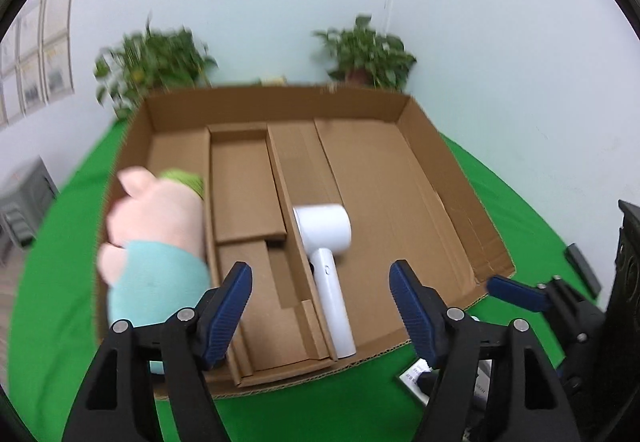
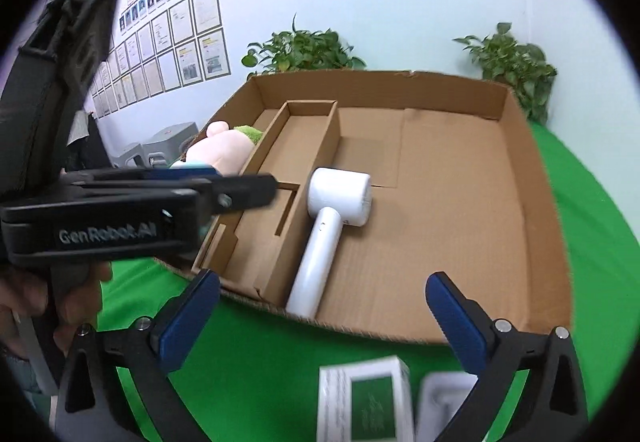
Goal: Organize objects
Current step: 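Open the left gripper and withdraw from the hair dryer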
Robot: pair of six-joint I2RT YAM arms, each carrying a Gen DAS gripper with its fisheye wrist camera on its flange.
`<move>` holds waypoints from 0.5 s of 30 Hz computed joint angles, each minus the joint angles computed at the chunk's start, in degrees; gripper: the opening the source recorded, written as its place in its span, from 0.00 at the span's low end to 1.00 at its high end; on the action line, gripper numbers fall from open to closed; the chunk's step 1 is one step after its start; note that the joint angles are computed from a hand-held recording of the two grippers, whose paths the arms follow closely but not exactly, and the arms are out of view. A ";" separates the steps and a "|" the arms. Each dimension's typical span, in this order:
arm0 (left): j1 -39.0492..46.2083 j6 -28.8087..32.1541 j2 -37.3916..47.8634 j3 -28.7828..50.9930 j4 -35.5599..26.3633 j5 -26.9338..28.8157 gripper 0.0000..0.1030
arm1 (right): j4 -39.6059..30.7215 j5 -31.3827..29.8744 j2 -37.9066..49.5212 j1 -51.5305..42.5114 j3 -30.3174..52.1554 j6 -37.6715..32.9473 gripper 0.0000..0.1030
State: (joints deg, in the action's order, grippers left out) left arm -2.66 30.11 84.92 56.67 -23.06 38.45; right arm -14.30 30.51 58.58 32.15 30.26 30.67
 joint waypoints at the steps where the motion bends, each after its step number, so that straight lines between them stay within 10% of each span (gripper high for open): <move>1: 0.49 0.17 -2.03 -1.49 0.69 -0.07 0.68 | -1.89 1.47 -1.59 1.28 -0.21 1.59 0.99; 15: 3.32 -6.76 -23.24 -17.19 7.23 -9.72 0.84 | -10.50 12.75 -8.23 10.24 -1.37 11.12 0.99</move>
State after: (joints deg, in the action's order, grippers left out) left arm 0.66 23.35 61.68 39.47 -15.83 28.73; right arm -24.79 43.26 50.35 42.39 28.89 41.79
